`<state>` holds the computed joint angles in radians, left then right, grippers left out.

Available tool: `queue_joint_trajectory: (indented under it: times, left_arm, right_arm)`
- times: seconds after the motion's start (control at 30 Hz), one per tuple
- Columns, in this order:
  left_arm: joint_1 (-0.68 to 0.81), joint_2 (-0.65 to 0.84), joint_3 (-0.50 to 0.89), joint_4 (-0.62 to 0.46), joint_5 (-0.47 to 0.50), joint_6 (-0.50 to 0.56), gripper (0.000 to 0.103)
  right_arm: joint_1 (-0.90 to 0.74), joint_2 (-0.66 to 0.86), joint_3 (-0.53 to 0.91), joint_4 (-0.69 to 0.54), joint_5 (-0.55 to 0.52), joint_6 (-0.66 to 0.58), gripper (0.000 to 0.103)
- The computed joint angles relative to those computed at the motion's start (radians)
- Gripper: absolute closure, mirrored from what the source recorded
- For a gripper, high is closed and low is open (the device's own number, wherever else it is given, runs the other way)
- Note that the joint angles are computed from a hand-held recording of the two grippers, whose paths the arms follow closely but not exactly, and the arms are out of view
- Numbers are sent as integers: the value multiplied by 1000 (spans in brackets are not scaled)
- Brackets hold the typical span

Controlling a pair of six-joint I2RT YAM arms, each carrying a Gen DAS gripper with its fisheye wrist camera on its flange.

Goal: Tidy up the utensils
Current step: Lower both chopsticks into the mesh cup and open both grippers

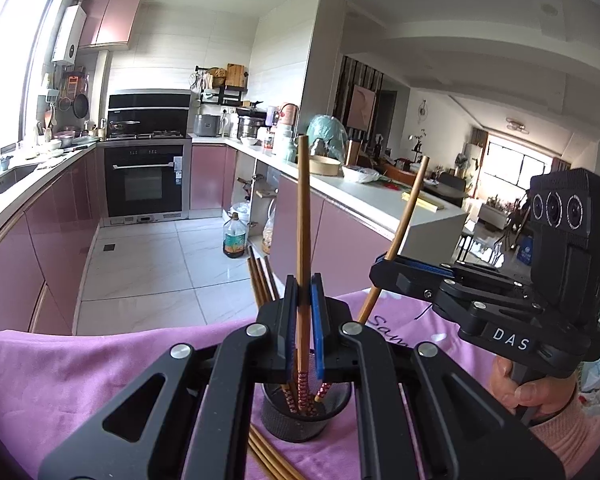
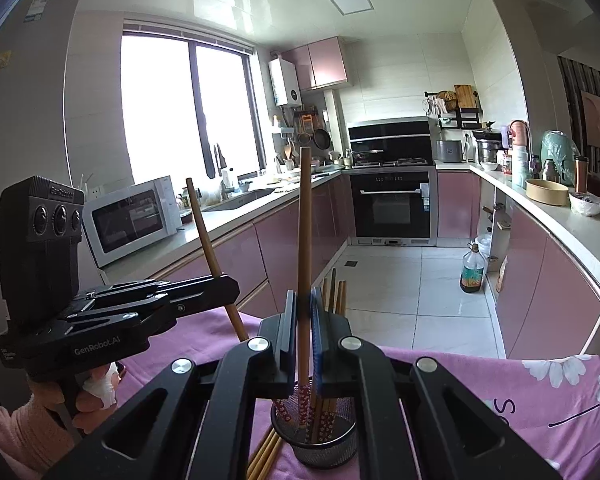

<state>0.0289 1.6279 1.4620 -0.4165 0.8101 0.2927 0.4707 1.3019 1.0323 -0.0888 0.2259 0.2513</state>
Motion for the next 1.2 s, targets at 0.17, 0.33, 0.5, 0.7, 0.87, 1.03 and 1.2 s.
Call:
queue_joint_trajectory:
  times: [0.17, 0.33, 0.5, 0.7, 0.87, 1.03, 1.2]
  left_arm:
    - [-24, 11, 7, -27, -46, 27, 96]
    - [-38, 16, 1, -53, -75, 48, 96]
    - [-43, 31, 12, -83, -85, 75, 96]
    - [-43, 76, 78, -158, -94, 131, 96]
    - [-49, 118, 137, -238, -117, 168, 96]
    - [-50, 179, 204, -274, -139, 168, 95]
    - [-61, 220, 257, -292, -157, 152, 95]
  right_arm:
    - [-8, 27, 8, -21, -9, 11, 98]
    - [-22, 57, 18, -35, -22, 19, 98]
    - [-25, 72, 19, -49, -27, 24, 98]
    - [-33, 113, 51, -90, -40, 24, 98]
    - [-44, 168, 97, -145, -61, 33, 98]
    - [-66, 214, 121, -157, -83, 44, 97]
    - [-75, 243, 138, -153, -86, 57, 97]
